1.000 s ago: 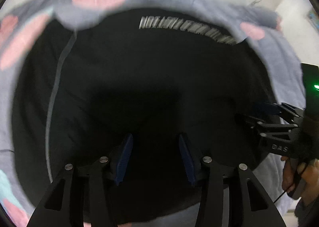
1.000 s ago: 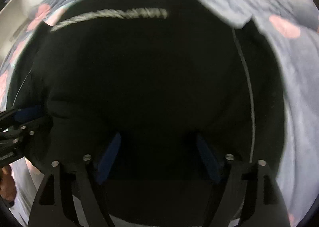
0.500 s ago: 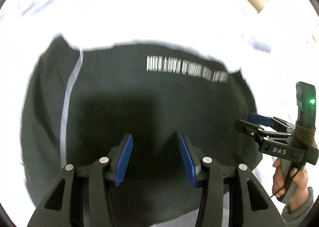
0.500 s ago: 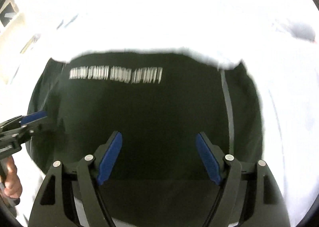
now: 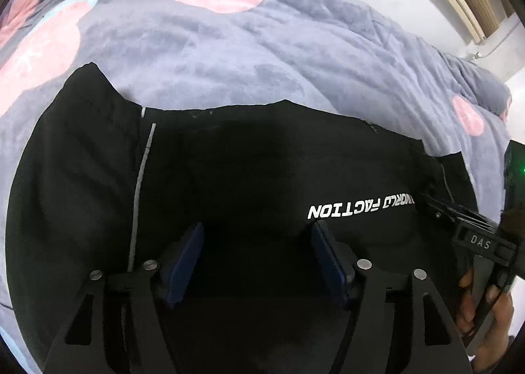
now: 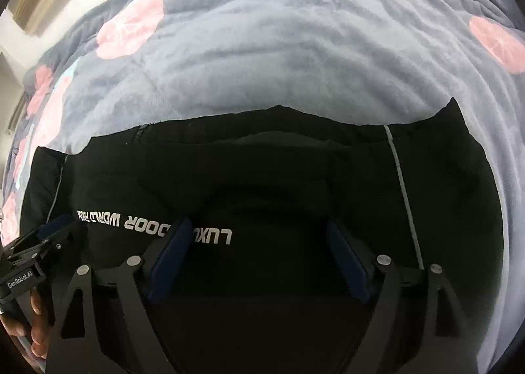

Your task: Fold large clothes

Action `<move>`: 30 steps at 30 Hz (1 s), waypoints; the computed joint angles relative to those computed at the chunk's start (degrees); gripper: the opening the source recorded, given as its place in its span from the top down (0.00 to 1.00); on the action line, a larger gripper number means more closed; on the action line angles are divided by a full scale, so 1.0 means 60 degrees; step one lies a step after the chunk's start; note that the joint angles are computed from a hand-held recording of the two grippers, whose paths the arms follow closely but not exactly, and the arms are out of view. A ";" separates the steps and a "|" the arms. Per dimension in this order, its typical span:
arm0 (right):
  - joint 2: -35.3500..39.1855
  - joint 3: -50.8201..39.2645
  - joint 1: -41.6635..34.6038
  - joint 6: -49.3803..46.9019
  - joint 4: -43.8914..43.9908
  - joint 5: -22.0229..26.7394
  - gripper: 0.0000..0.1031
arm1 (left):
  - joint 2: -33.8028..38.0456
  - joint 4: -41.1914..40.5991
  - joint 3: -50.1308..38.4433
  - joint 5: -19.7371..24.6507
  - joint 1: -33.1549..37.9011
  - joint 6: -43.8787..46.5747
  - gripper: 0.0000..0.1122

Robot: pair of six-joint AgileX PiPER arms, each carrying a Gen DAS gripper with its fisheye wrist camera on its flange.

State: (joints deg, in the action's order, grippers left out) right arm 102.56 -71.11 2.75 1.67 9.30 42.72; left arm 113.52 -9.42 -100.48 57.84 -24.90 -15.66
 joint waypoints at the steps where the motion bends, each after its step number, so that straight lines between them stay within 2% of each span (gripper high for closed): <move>1: -0.0053 0.0076 0.0034 0.0015 0.0001 -0.0029 0.18 | -0.0044 0.0114 0.0128 -0.0106 -0.0072 -0.0047 0.37; 5: -0.0272 0.0031 -0.0640 -0.1205 0.0939 0.0184 0.18 | -0.0424 -0.0501 0.0508 -0.0295 0.0261 0.0403 0.38; 8: -0.1229 0.0632 -0.1073 -0.1839 0.1451 0.0335 0.18 | -0.1038 -0.1301 0.0915 -0.0197 0.0773 0.0971 0.37; 11: -0.2260 0.1361 -0.1716 -0.2401 0.1657 0.0533 0.18 | -0.2322 -0.1976 0.1933 -0.0395 0.1267 0.1820 0.37; 17: -0.3658 0.2333 -0.3679 -0.3596 0.1908 0.1157 0.18 | -0.4024 -0.1714 0.2962 -0.0067 0.2050 0.2454 0.37; 19: -0.3737 0.2448 -0.4322 -0.4294 0.2160 0.1285 0.18 | -0.4283 -0.1629 0.3122 0.0238 0.2522 0.2469 0.37; 23: -0.3535 0.2456 -0.4930 -0.4629 0.1812 0.1270 0.17 | -0.4413 -0.1491 0.3499 0.0320 0.3407 0.2483 0.37; 30: -0.2484 0.2454 -0.5924 -0.6222 0.3170 0.1540 0.17 | -0.3428 -0.3897 0.4278 0.0738 0.4998 0.4206 0.36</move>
